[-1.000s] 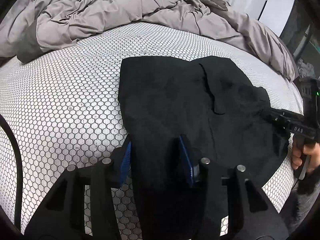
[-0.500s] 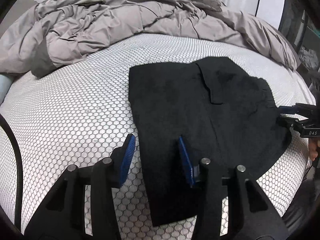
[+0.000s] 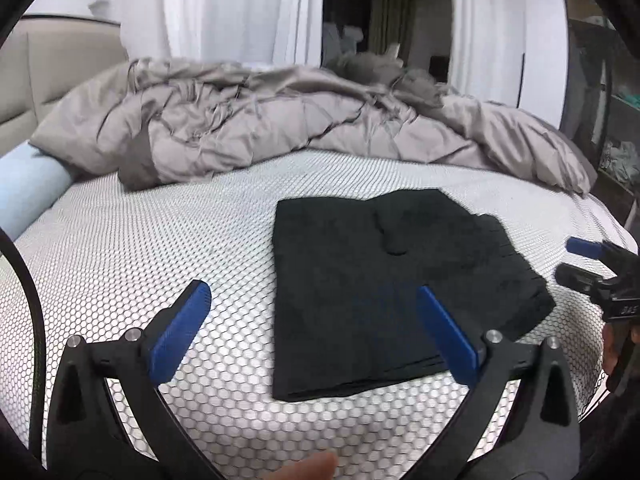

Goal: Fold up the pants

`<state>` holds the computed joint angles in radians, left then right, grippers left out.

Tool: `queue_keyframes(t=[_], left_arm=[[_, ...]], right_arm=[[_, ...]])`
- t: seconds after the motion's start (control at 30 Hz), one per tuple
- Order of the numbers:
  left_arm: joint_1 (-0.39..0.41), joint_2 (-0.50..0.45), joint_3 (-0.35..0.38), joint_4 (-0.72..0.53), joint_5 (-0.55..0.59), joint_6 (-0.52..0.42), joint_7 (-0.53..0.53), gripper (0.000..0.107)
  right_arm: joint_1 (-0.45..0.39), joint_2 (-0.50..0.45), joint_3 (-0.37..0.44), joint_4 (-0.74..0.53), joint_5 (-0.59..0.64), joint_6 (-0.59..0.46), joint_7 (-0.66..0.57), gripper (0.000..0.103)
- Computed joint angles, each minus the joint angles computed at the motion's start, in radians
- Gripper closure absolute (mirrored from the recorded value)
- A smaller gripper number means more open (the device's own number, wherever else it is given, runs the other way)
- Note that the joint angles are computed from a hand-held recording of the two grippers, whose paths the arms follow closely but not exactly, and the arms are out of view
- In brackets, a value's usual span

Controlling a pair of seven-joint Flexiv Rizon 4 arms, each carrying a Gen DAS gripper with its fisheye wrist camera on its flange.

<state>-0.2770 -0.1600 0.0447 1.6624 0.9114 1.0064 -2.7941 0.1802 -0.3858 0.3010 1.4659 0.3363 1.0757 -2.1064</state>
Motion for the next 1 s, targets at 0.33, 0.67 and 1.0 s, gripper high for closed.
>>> queue_keyframes(t=[0.33, 0.67, 1.0], left_arm=[[-0.028, -0.018, 0.011, -0.022, 0.050, 0.009, -0.099, 0.005], [-0.024, -0.019, 0.009, -0.028, 0.087, 0.021, -0.123, 0.004], [-0.030, -0.015, 0.010, -0.030, 0.121, 0.042, -0.127, 0.004]], right_arm=[[-0.009, 0.017, 0.066, 0.040, 0.044, 0.137, -0.019, 0.000], [-0.003, 0.020, 0.063, 0.045, 0.081, 0.180, -0.005, 0.000], [-0.004, 0.015, 0.063, 0.049, 0.057, 0.205, 0.010, 0.000]])
